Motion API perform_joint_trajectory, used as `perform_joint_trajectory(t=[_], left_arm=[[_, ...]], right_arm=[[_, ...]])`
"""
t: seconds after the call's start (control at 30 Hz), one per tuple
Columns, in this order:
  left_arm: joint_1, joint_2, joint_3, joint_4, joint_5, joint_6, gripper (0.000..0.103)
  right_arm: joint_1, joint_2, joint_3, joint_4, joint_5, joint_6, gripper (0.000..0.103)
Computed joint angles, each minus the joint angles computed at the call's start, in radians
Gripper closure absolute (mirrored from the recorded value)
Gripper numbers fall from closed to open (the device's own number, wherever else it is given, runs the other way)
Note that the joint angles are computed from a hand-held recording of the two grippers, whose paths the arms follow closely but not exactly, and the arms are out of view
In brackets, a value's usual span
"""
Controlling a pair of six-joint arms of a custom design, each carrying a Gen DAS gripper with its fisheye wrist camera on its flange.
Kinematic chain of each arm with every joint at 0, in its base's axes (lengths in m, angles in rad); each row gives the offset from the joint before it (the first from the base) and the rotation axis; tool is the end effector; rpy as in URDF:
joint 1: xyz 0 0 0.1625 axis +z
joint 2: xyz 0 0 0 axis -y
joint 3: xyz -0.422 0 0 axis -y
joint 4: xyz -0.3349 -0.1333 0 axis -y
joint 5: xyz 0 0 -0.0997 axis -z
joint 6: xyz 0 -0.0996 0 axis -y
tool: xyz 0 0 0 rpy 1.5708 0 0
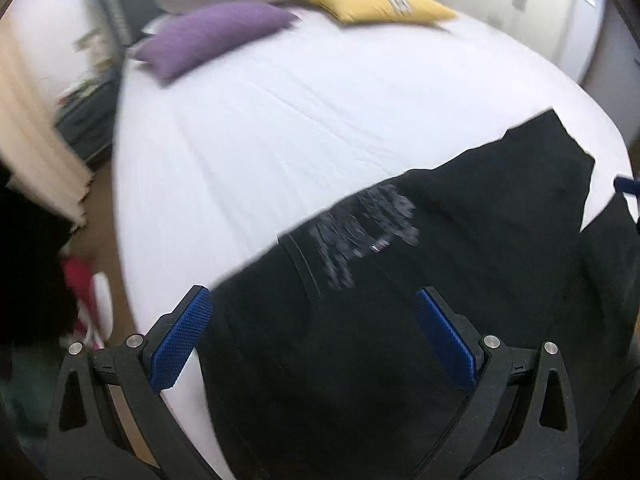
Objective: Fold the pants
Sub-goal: 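Grasp the jeans waistband with the left gripper while the right gripper grasps the waistband too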
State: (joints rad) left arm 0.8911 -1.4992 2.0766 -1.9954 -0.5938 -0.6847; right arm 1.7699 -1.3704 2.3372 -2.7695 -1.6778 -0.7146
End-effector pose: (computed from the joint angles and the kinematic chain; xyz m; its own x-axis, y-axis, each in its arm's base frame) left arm -0.0841 -0.4474 0.3304 -0.6686 -0.1377 -0.7308 0.2561 0.8799 -0.4002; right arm 0.1982 -0.3620 0.2269 -0.6137 -0.7555 0.2291 -0.7873 0.6075 -0.1055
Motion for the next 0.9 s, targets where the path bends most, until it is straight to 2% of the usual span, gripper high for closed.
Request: perform_joint_trajectory(t=[0.07, 0.17, 0.2, 0.23, 0.3, 0.4, 0.47, 0.5, 0.53, 0.57, 0.6, 0.67, 0.8, 0.9], left_arm=[[0.082, 0.026, -0.046, -0.048, -0.023, 0.139, 0.002], [0.195, 0.054, -0.110, -0.138, -0.145, 0.307, 0.008], [0.220, 0.065, -0.128, -0.145, -0.179, 0.335, 0.017], [0.245, 0.076, -0.143, -0.151, -0.216, 0.371, 0.021], [0.284, 0.094, -0.171, -0.150, -0.287, 0.434, 0.021], [0.325, 0.118, -0.211, -0.119, -0.338, 0.463, 0.022], [0.345, 0.124, -0.233, -0.101, -0.350, 0.469, 0.032], [0.355, 0.121, -0.243, -0.101, -0.357, 0.472, 0.044], [0.364, 0.118, -0.255, -0.096, -0.366, 0.472, 0.063], [0.366, 0.104, -0.246, -0.095, -0.377, 0.465, 0.070], [0.369, 0.097, -0.247, -0.090, -0.389, 0.462, 0.071], [0.361, 0.089, -0.242, -0.070, -0.369, 0.462, 0.074], [0.308, 0.045, -0.181, -0.084, -0.301, 0.446, 0.093], [0.243, -0.014, -0.111, -0.096, -0.225, 0.429, 0.096]], right_arm=[[-0.009, 0.027, -0.025, 0.031, 0.014, -0.040, 0.019], [-0.022, 0.083, -0.063, 0.059, 0.024, -0.088, 0.024], [-0.028, 0.098, -0.074, 0.067, 0.031, -0.096, 0.024], [-0.033, 0.110, -0.080, 0.069, 0.038, -0.104, 0.024], [-0.039, 0.133, -0.095, 0.078, 0.044, -0.120, 0.024], [-0.041, 0.159, -0.117, 0.102, 0.051, -0.140, 0.025], [-0.035, 0.173, -0.129, 0.113, 0.051, -0.160, 0.027], [-0.027, 0.183, -0.138, 0.120, 0.051, -0.167, 0.027], [-0.022, 0.188, -0.148, 0.132, 0.054, -0.175, 0.028], [-0.017, 0.195, -0.159, 0.141, 0.056, -0.184, 0.028], [-0.009, 0.205, -0.170, 0.145, 0.055, -0.190, 0.028], [0.008, 0.231, -0.203, 0.160, 0.052, -0.204, 0.028], [0.051, 0.297, -0.264, 0.158, 0.042, -0.216, 0.030], [0.093, 0.368, -0.331, 0.169, 0.022, -0.209, 0.033]])
